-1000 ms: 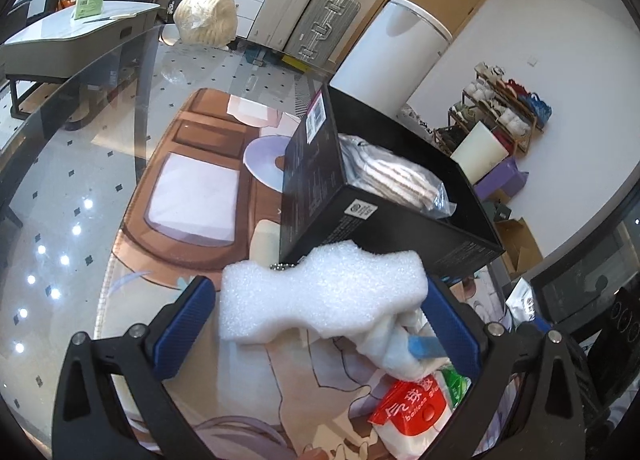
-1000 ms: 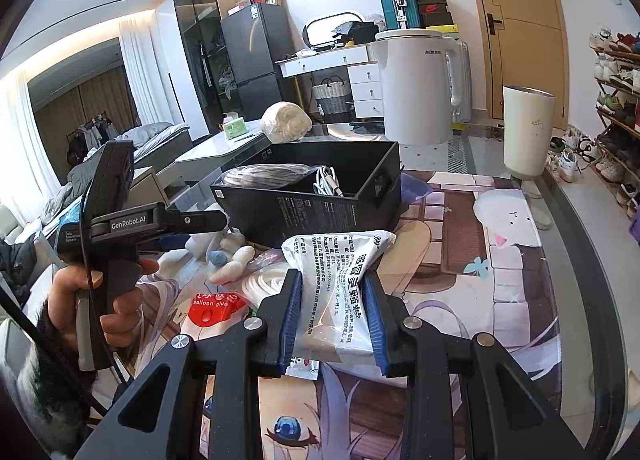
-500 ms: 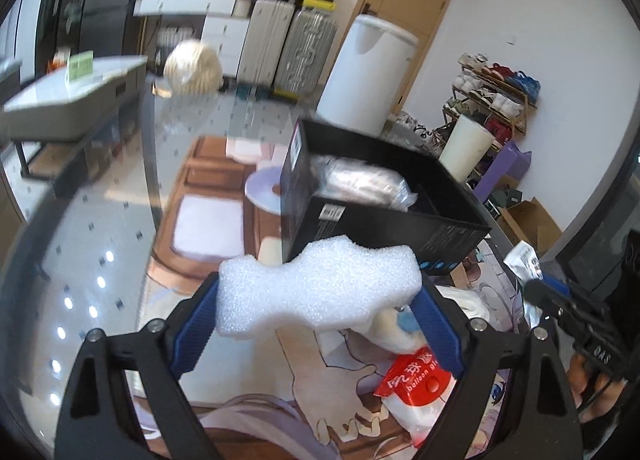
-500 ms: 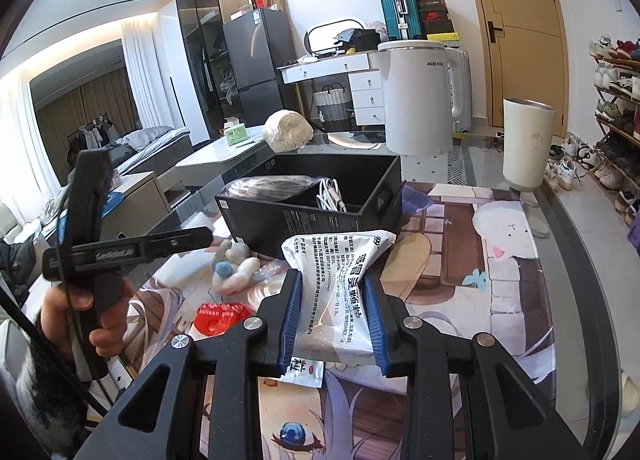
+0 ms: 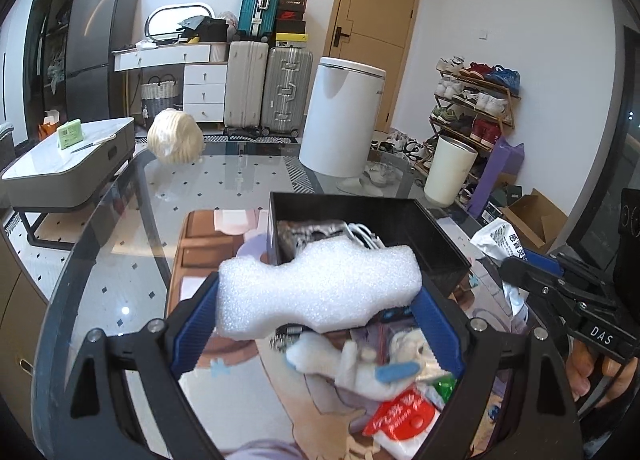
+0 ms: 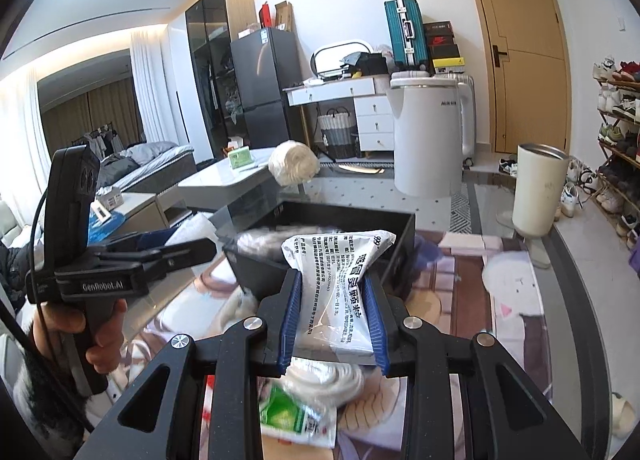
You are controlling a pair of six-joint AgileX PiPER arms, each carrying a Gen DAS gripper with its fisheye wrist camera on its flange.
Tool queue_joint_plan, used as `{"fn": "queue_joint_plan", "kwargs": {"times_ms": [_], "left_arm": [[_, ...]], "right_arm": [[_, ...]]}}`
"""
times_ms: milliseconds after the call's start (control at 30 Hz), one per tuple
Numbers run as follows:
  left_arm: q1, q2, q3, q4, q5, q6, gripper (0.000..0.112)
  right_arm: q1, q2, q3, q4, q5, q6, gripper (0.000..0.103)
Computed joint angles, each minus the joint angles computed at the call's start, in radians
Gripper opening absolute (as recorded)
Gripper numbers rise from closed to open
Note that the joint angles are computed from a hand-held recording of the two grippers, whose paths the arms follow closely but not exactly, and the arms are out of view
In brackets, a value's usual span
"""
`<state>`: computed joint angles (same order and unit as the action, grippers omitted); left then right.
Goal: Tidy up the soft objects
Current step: 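Carry the foam with the left tool while the right tool carries the packet over the black box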
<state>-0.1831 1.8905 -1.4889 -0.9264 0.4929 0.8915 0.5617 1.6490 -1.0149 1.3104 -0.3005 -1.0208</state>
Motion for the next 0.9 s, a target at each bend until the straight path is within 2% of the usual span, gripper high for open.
{"fn": "queue_joint_plan", "kwargs": {"times_ms": [233,600,900], "left_arm": [[-0.033,0.03,-0.051,0.078,-0.046,-0.03,0.09],[-0.049,0.106,-0.153,0.064,-0.037,0.038,0.09],[-0.065,0.194,-0.246,0.132,-0.004,-0.018,0.09]], "right_arm": [[-0.029,0.055,-0.076,-0.069,0.004,0.061,0.03],[-0.05,0.14,-0.22,0.15,0.023,-0.219,0.031],[-0.061,0.23,-0.35,0.37,0.017,-0.49,0.03]]}}
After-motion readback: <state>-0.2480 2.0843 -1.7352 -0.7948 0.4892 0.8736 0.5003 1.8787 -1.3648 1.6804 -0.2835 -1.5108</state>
